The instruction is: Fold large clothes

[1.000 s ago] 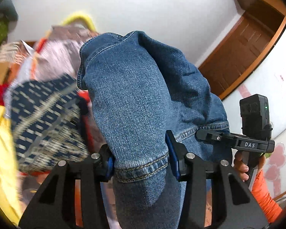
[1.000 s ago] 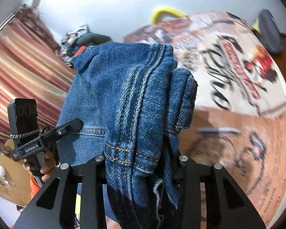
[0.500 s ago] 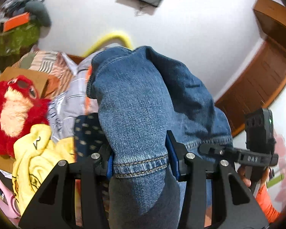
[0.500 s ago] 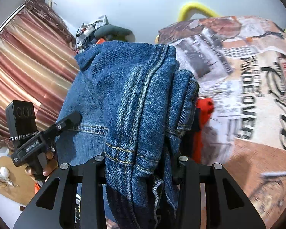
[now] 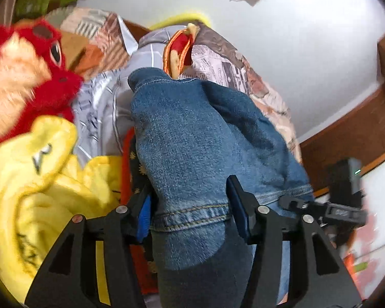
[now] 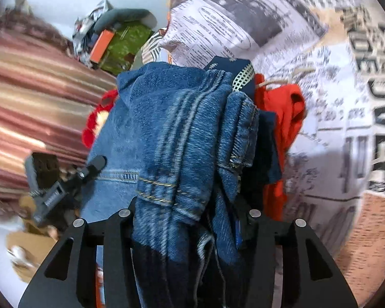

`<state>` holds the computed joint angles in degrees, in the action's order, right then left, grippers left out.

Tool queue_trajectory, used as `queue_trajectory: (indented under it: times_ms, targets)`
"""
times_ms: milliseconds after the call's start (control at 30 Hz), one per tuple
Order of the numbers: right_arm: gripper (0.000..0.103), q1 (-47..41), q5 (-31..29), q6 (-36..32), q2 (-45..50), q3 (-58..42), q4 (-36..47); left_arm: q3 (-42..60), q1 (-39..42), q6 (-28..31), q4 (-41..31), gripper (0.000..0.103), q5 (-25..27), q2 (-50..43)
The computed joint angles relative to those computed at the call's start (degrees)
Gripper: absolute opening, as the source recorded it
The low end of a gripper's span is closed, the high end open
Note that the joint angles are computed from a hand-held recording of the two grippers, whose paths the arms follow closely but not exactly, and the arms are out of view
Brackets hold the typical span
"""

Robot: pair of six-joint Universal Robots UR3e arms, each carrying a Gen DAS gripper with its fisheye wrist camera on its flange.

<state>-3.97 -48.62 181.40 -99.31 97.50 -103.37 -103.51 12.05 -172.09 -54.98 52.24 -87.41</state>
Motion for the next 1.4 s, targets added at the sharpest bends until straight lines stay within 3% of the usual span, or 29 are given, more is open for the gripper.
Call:
queue_trajectory:
  times_ms: [33,167,233,300,367,467,633,733,1000,1167,1300,1400]
  targets:
    - [0.044,0.68,-1.92,-0.35,-0.9,-1.05,1.16,0.37,-1.07,0.03,0.09,0.053,2.36,1.33]
    - [0.044,8.91,-18.94,0.33,-5.79,-5.62,-1.1,-0.74,-8.67,0.19,5.54,0.053,17.17,8.09]
    - [0.044,13.99,-27.87,0.69,-6.04,-6.01,-6.04,-1.83,-12.31,1.2,8.68,0.053,23.04,10.12]
    - [0.044,17.31,-32.88,1.17,-7.2,-5.31,-9.58,-3.11,-16.06,0.94,11.67,0.053,27.9,12.16]
    - [0.044,19.96,-33.87,1.37,-7.27,-4.88,-12.46,-4.79,-17.56,0.35,13.49,0.053,29.15,14.2]
    - [0.048,21.91,-32.52,1.17,-4.93,-5.09,-13.88,-6.93,-17.31,-0.34,12.73,0.054,26.41,16.15]
    - [0.054,27.91,-42.17,-2.07,-3.73,-1.25,-18.34,-10.14,-21.22,-1.55,13.95,0.058,33.22,13.34]
    - [0.058,28.4,-45.29,-3.46,-6.22,0.13,-14.86,-13.62,-19.78,-1.45,14.21,0.059,32.22,17.42]
    - [0.058,19.24,-35.88,-1.31,-19.61,0.01,-2.07,-12.71,-18.96,-3.39,2.99,0.059,31.74,29.84]
    - [0.058,15.48,-30.39,-0.2,-25.9,-7.99,7.9,-6.86,-22.7,-6.67,-4.05,0.059,34.19,36.88]
    - [0.058,26.11,-39.29,6.37,-24.29,-17.93,7.95,2.56,-31.27,-10.84,-8.01,0.059,39.24,38.24]
    - [0.058,43.43,-54.73,15.43,-18.73,-26.82,6.68,9.05,-45.84,-17.43,-6.4,0.059,50.25,35.48]
